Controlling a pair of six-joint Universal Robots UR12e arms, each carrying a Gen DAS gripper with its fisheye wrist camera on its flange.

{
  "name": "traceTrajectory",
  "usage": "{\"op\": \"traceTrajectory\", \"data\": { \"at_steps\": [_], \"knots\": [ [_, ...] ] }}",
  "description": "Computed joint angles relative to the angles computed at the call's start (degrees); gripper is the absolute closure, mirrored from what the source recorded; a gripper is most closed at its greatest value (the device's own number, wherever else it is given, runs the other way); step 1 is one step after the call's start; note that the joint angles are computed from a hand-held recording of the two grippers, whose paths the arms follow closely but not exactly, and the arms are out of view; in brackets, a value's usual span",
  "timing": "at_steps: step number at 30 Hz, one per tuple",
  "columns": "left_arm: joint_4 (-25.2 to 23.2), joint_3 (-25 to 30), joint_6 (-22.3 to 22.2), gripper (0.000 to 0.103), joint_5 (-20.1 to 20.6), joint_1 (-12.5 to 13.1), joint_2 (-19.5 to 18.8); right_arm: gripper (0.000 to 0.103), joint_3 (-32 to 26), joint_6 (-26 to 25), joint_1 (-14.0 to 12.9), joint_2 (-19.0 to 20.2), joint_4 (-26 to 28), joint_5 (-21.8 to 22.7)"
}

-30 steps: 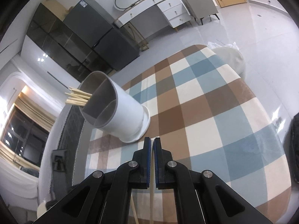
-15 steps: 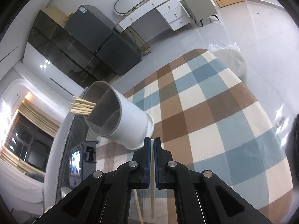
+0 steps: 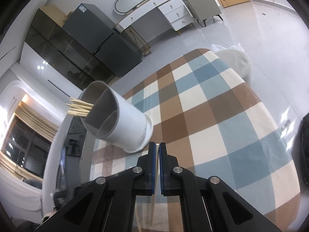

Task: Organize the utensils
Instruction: 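Lift both held chopsticks and carry them above the grey holder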

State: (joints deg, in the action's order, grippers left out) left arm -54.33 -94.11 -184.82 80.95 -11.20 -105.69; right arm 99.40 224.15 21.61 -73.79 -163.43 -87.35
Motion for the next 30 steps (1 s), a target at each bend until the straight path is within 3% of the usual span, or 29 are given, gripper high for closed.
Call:
{"op": "traceTrajectory", "data": {
  "at_steps": [6, 10, 16, 23, 30],
  "knots": [
    [10.2, -5.2, 0.9, 0.103, -2.8, 1.2, 4.6, 0.1, 0.0, -2.5, 1.1, -0.3, -0.8, -2.3],
    [18.2, -8.2, 2.3, 0.103, -4.9, 1.7, 7.3, 0.1, 0.3, -6.1, 2.4, -0.7, -4.2, -4.5],
    [25.1, -10.7, 4.8, 0.103, -7.3, 2.9, 9.3, 0.1, -0.1, -11.7, 5.5, -1.2, -5.4, -9.4],
    [30.7, -14.2, 4.6, 0.103, -10.5, 4.6, 11.5, 0.101, -0.9, -15.8, 8.4, -0.9, -5.2, -14.1],
    [30.3, -15.1, 4.7, 0.103, -12.2, 5.9, 12.6, 0.101, -1.4, -16.2, 9.7, -0.8, -4.2, -17.4]
  ]
}}
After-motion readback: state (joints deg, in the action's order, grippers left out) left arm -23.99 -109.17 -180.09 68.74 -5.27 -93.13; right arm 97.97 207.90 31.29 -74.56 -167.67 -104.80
